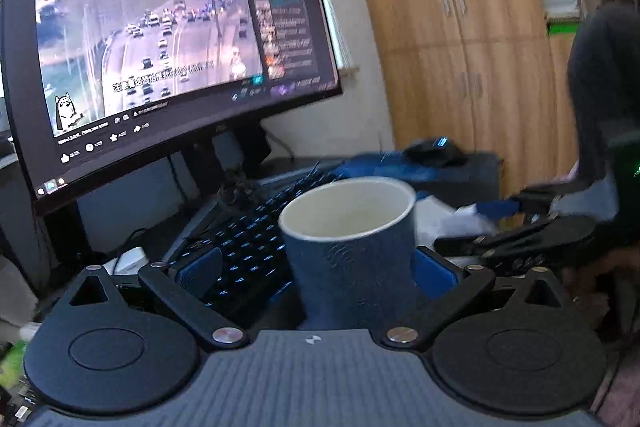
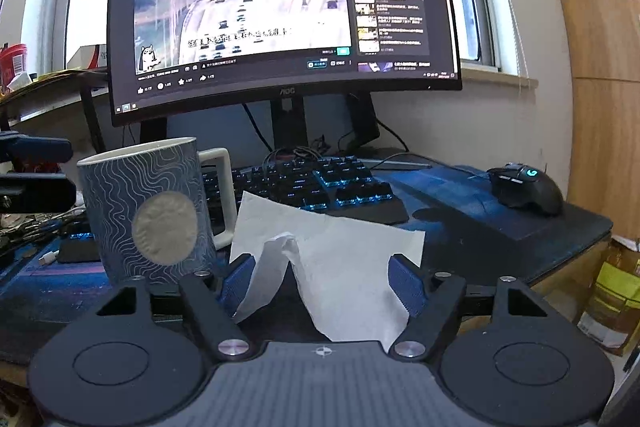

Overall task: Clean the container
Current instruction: 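Hold the blue mug in the left gripper while the right gripper holds a white tissue, then bring the tissue in the right gripper to the mug rim held by the left gripper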

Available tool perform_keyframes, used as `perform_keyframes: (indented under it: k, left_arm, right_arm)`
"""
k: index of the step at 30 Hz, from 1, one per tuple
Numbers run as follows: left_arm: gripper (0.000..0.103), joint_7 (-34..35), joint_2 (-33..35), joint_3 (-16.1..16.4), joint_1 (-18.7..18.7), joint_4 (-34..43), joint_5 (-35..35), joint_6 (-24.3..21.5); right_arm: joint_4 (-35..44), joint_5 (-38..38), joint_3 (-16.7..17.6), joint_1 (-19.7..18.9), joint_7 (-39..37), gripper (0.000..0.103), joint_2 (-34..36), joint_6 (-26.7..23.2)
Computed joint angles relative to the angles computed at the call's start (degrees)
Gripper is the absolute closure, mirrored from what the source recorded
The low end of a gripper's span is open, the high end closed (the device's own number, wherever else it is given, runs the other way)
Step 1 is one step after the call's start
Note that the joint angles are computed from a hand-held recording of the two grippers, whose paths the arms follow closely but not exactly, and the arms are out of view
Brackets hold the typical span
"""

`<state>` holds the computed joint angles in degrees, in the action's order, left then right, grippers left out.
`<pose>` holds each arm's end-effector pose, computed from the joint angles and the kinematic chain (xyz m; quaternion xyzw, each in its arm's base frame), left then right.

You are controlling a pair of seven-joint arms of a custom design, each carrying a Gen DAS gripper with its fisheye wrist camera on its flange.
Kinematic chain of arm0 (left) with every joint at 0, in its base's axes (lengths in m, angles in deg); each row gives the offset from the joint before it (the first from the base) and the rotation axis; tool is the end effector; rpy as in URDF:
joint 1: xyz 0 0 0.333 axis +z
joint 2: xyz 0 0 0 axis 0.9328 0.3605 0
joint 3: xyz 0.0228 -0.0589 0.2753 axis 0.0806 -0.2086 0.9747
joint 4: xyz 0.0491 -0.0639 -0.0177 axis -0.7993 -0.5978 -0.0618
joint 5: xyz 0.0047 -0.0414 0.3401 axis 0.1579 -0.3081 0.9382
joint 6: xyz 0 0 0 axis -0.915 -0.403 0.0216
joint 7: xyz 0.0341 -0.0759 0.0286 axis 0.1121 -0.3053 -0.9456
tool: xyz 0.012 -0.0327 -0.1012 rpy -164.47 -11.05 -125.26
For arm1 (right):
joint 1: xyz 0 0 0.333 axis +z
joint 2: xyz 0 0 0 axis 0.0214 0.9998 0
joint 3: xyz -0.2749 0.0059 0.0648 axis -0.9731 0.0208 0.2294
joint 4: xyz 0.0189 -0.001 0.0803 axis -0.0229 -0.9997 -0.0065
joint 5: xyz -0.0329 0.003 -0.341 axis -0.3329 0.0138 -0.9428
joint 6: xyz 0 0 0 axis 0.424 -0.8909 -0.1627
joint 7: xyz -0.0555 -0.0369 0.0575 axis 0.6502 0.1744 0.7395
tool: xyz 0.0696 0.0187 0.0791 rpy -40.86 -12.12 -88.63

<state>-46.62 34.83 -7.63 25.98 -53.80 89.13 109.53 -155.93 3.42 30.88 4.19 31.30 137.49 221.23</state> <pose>0.5713 -0.4659 0.3926 -0.4925 0.6550 -0.3593 0.4464 0.6602 0.2865 0.3292 -0.7011 0.4001 -0.2386 0.5398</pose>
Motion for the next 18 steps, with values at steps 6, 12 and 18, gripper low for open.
perform_keyframes:
  k: [6, 12, 18]
  left_arm:
    - [0.000, 11.1, 3.1, -2.8, 4.0, 4.4, -8.6, 5.8]
    - [0.000, 16.5, 5.8, -2.4, 6.0, 7.6, -16.5, 11.2]
    - [0.000, 23.1, 7.1, -1.4, 6.0, 7.9, -22.9, 13.0]
  right_arm:
    - [2.4, -0.9, 3.8, -1.3, -3.2, 0.034, 2.6, -2.3]
    - [4.2, 1.1, 6.4, -1.6, -8.5, 0.056, 4.5, -4.0]
    - [5.5, 2.7, 8.3, -1.8, -12.2, 0.087, 5.9, -4.6]
